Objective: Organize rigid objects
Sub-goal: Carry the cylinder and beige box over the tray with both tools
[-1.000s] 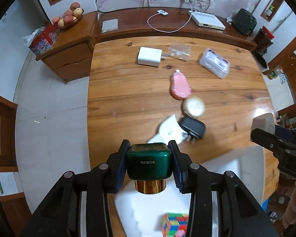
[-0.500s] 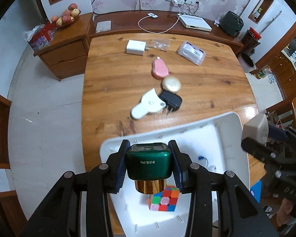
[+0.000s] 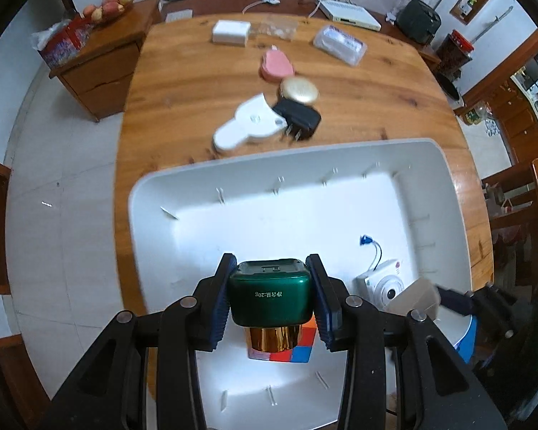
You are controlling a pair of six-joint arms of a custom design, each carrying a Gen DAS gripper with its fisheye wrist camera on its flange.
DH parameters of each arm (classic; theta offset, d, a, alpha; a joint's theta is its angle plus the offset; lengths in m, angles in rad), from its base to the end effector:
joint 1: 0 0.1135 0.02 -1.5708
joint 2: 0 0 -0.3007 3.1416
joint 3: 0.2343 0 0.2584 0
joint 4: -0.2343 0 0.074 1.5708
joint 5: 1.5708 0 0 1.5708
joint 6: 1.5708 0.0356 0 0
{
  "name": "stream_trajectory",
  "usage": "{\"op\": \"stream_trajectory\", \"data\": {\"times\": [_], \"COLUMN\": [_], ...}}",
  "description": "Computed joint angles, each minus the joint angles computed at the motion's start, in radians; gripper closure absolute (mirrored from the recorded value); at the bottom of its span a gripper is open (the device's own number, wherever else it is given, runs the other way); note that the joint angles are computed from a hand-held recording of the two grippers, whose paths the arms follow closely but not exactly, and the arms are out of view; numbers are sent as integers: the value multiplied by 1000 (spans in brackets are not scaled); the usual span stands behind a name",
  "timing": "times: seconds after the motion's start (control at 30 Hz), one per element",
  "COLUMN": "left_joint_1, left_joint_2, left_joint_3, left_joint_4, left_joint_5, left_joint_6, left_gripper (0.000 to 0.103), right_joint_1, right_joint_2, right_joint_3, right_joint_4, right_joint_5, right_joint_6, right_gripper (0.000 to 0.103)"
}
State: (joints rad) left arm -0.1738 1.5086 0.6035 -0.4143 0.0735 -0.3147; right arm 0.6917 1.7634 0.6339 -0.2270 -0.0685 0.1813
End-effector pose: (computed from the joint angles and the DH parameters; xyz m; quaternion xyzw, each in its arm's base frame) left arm 0.2270 -0.0425 0.1469 -0.0652 0.9893 -0.0657 0.1127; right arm 0.2006 0.1693 0.1000 -0.2544 0.9606 0.0760 0.0825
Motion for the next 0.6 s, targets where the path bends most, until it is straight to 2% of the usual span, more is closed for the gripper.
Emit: {"op": "stream_trajectory", "data": {"times": [0.23, 0.6], "left_joint_1": [-13, -2], "left_joint_2": [96, 197], "left_joint_3": [-27, -33], "left_joint_4": [93, 191], "left_joint_5": [10, 22], "left_joint_6": [-13, -43], "left_gripper": [60, 60], "right_joint_1": [32, 67], "right_joint_2": [113, 199], "right_joint_3": [-42, -31], "right_joint_4": [89, 127], "right_joint_5": [-54, -104], "right_joint_6": [43, 75], "right_gripper": [39, 39]}}
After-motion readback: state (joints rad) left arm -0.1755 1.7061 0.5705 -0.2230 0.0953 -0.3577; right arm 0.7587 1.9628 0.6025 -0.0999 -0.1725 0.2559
